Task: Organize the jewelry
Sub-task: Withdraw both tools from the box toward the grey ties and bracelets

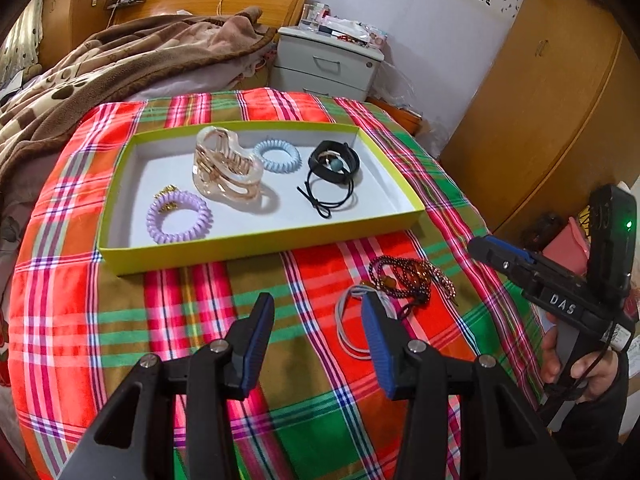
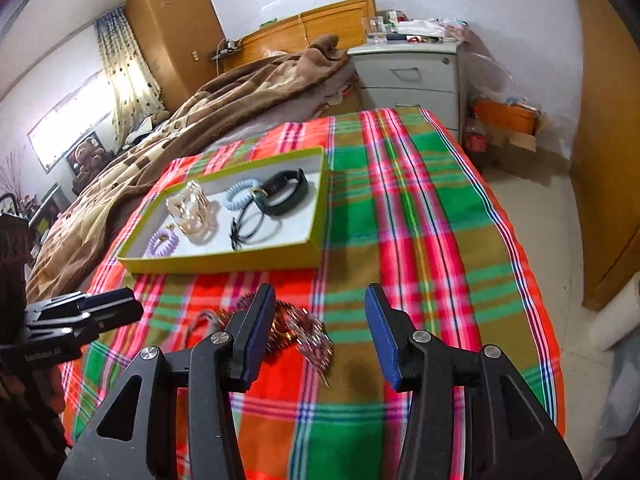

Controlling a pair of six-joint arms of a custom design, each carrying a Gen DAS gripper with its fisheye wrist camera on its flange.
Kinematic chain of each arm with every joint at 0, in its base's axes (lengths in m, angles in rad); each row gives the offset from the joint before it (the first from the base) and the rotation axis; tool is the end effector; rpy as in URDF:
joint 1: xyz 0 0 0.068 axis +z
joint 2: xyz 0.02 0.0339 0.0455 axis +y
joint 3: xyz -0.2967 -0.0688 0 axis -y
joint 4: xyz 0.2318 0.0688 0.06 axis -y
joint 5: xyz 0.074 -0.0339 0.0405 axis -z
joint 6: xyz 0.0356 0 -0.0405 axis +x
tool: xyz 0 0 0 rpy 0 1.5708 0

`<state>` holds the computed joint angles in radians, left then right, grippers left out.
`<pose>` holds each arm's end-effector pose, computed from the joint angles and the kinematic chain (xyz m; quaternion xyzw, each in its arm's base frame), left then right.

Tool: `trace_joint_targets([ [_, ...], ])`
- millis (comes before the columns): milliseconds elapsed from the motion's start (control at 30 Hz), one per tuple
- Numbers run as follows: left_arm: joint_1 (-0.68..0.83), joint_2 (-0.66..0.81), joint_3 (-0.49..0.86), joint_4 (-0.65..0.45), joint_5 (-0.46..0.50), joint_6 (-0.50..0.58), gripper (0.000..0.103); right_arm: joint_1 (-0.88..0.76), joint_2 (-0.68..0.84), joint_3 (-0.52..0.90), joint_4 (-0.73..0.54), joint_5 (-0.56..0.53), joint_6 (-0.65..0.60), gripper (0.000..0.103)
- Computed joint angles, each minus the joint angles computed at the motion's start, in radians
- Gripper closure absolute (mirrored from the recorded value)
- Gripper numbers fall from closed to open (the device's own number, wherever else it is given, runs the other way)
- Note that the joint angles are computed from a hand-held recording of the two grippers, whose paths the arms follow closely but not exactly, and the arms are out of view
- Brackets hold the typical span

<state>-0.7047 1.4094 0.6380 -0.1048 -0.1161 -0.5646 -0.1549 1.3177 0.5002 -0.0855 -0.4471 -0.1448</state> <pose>0.1934 -0.1590 0.2037 0.0460 0.9378 -0.1575 0.3060 0.2136 -0.0178 0.1894 -0.0680 0.9216 0.1594 0.3473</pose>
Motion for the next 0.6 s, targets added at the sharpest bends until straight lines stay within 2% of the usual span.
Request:
trace_joint_targets([
  [233,-0.012,0.032,-0.008,0.016,0.007,-0.018,0.056,0.002,0.048,-0.032,0.001,-0.024,-0.092,0.056],
  [600,-0.02,0.05,0.0,0.005,0.001,-0.028,0.056,0.063,0.109,-0.027,0.031,0.02,-0.118,0.056],
])
